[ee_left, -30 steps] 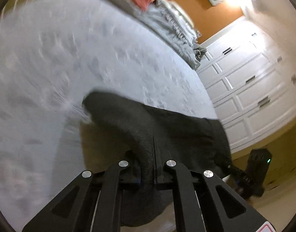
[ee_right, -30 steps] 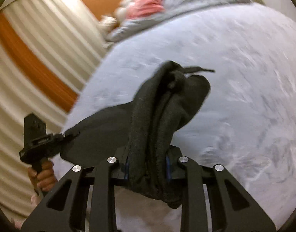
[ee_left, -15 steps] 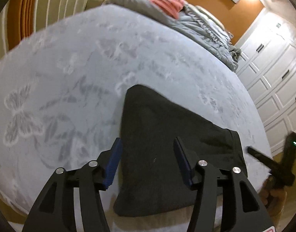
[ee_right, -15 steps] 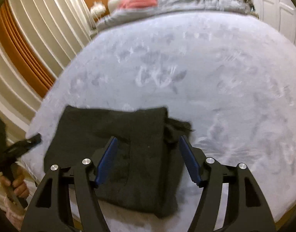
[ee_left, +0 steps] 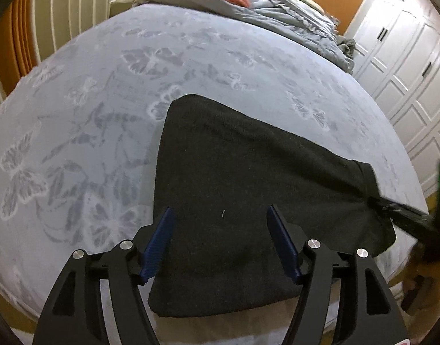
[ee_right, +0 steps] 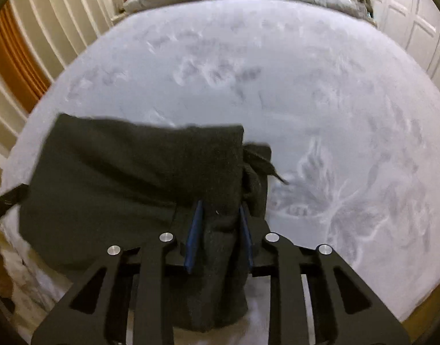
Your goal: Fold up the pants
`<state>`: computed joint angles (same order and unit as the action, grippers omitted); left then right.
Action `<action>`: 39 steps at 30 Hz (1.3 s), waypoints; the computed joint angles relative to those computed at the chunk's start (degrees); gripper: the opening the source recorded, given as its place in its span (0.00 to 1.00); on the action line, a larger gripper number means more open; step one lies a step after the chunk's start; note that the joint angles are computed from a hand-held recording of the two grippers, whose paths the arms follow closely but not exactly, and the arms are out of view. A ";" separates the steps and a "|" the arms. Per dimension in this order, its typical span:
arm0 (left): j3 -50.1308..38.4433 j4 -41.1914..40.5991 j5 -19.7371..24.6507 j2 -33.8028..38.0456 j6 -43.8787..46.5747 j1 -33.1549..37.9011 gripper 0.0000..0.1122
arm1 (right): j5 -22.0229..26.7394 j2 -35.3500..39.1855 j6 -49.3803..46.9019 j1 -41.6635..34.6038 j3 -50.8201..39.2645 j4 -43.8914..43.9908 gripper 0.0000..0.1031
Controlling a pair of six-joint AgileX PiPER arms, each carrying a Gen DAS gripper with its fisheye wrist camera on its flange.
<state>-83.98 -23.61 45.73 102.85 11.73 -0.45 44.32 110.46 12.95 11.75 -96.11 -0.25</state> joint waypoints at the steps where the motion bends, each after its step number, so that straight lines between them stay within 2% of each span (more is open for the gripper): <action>1: 0.08 -0.02 -0.05 -0.12 -0.35 0.00 0.58 | -3.35 -2.30 1.05 0.09 2.41 -0.29 0.24; 4: 0.65 1.56 -1.57 -0.73 -2.64 -0.81 0.58 | -6.22 -4.11 -4.97 -1.51 2.73 9.42 0.24; 6: 0.56 3.80 -2.40 -0.59 -4.22 -2.02 0.58 | -5.04 -2.60 -8.60 -1.00 0.53 12.78 0.24; 7: 0.64 5.10 -2.93 -0.56 -5.28 -2.75 0.58 | -3.08 -0.72 -7.72 -0.08 -1.71 11.02 0.24; 9: 0.75 7.04 -3.57 -0.61 -6.81 -3.91 0.58 | 6.03 7.05 -3.04 0.99 -9.81 4.16 0.21; 10: 0.74 8.03 -3.84 -0.62 -7.44 -4.50 0.58 | 8.60 9.27 -1.50 0.79 -12.06 3.64 0.20; 11: 0.54 8.56 -3.96 -0.54 -7.81 -4.83 0.58 | 8.90 9.19 -0.26 0.17 -12.47 5.42 0.20; 12: 0.56 8.75 -4.19 -0.63 -7.80 -5.12 0.58 | 7.86 7.38 0.38 0.41 -11.25 5.50 0.20; 14: 0.57 8.95 -4.39 -0.69 -7.67 -5.42 0.59 | 0.21 1.45 -0.15 0.91 -3.97 5.14 0.22; 15: 0.72 9.20 -4.68 -0.78 -7.89 -5.60 0.59 | -1.98 -0.46 -1.37 0.97 -1.38 5.96 0.23; 16: 0.80 9.52 -4.86 -0.77 -8.05 -5.76 0.60 | -1.97 -0.58 -1.98 1.21 -1.09 5.72 0.23; 19: 0.40 10.85 -4.44 -0.29 -8.79 -6.38 0.59 | 4.18 3.00 0.22 2.47 -2.12 1.01 0.23; 22: 0.49 11.25 -4.27 -0.42 -8.97 -6.75 0.59 | 1.50 -1.14 1.29 4.05 1.21 -0.84 0.25; 23: 1.11 10.95 -4.91 -0.96 -8.60 -6.70 0.60 | -1.07 -3.31 1.30 3.73 4.30 0.03 0.29; 24: 1.54 11.36 -5.51 -1.31 -8.82 -6.81 0.60 | -3.24 -5.45 1.95 3.29 7.54 1.24 0.43; 25: 2.28 12.83 -6.59 -1.84 -9.79 -7.21 0.60 | -4.37 -6.33 0.98 2.32 9.52 3.19 0.50; 29: 3.56 13.09 -7.67 -2.65 -9.39 -7.61 0.61 | -7.16 -8.75 -1.78 0.75 16.73 9.78 0.50; 32: 4.72 7.92 -7.77 -3.51 -4.25 -7.30 0.61 | -8.10 -9.44 -3.12 0.64 17.58 11.09 0.50; 34: 6.39 0.72 -8.11 -5.05 3.18 -7.08 0.62 | -9.28 -10.60 -4.89 -0.14 19.44 13.89 0.50; 37: 10.28 -8.79 -9.62 -8.22 15.26 -8.78 0.75 | -7.95 -10.17 -11.20 -3.07 20.07 22.02 0.49; 38: 11.07 -9.55 -9.98 -8.85 17.26 -9.75 0.76 | -7.00 -9.42 -13.45 -3.83 19.83 24.55 0.45; 39: 11.97 -9.51 -10.54 -9.46 19.24 -11.71 0.76 | -6.23 -8.66 -16.00 -4.57 19.40 27.31 0.31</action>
<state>-72.01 -33.12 35.19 93.39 30.97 -12.16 38.09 101.80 -3.06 7.18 -76.71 27.07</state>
